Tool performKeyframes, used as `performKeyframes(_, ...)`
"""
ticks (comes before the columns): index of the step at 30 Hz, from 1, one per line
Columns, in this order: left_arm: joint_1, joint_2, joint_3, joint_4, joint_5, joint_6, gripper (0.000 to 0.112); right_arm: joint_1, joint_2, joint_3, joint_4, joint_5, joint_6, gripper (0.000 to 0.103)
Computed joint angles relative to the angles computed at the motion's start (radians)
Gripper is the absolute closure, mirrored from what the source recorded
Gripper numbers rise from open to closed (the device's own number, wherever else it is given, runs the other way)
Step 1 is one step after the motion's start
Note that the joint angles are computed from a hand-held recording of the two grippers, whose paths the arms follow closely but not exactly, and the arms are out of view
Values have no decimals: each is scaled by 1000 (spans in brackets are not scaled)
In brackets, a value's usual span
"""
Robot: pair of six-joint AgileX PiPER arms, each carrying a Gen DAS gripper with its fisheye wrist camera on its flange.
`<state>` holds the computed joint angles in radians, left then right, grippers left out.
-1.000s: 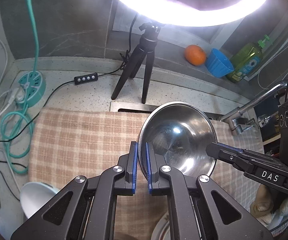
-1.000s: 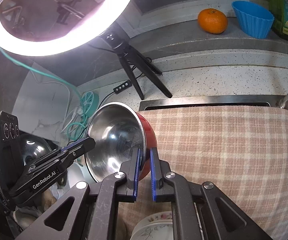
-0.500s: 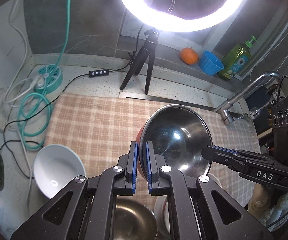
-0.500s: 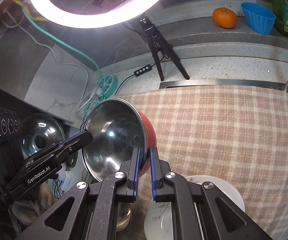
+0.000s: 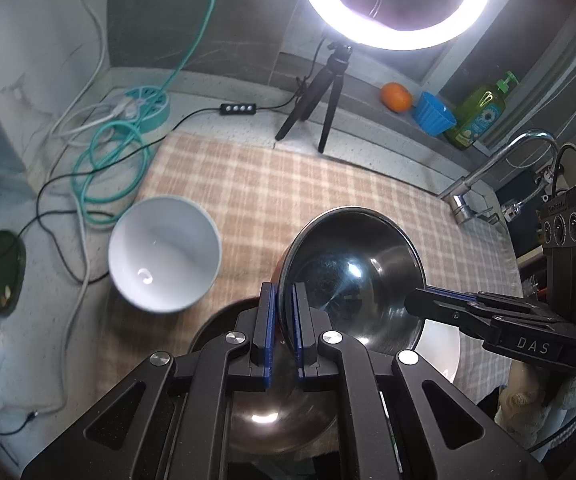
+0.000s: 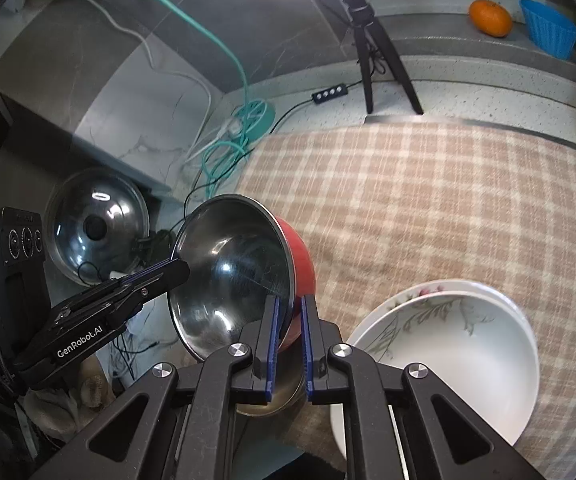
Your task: Organize plates and bowls
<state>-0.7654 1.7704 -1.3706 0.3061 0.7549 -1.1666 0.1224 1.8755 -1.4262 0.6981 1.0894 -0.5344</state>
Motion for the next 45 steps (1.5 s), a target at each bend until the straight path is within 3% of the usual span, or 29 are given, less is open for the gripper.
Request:
performKeyframes(15, -52, -66, 200, 18, -56, -148, 106, 100, -18, 155, -55, -92, -20, 94)
performKeyframes(45, -70, 44, 141, 4, 40, -65, 106, 229, 38, 147, -241, -202, 78, 93)
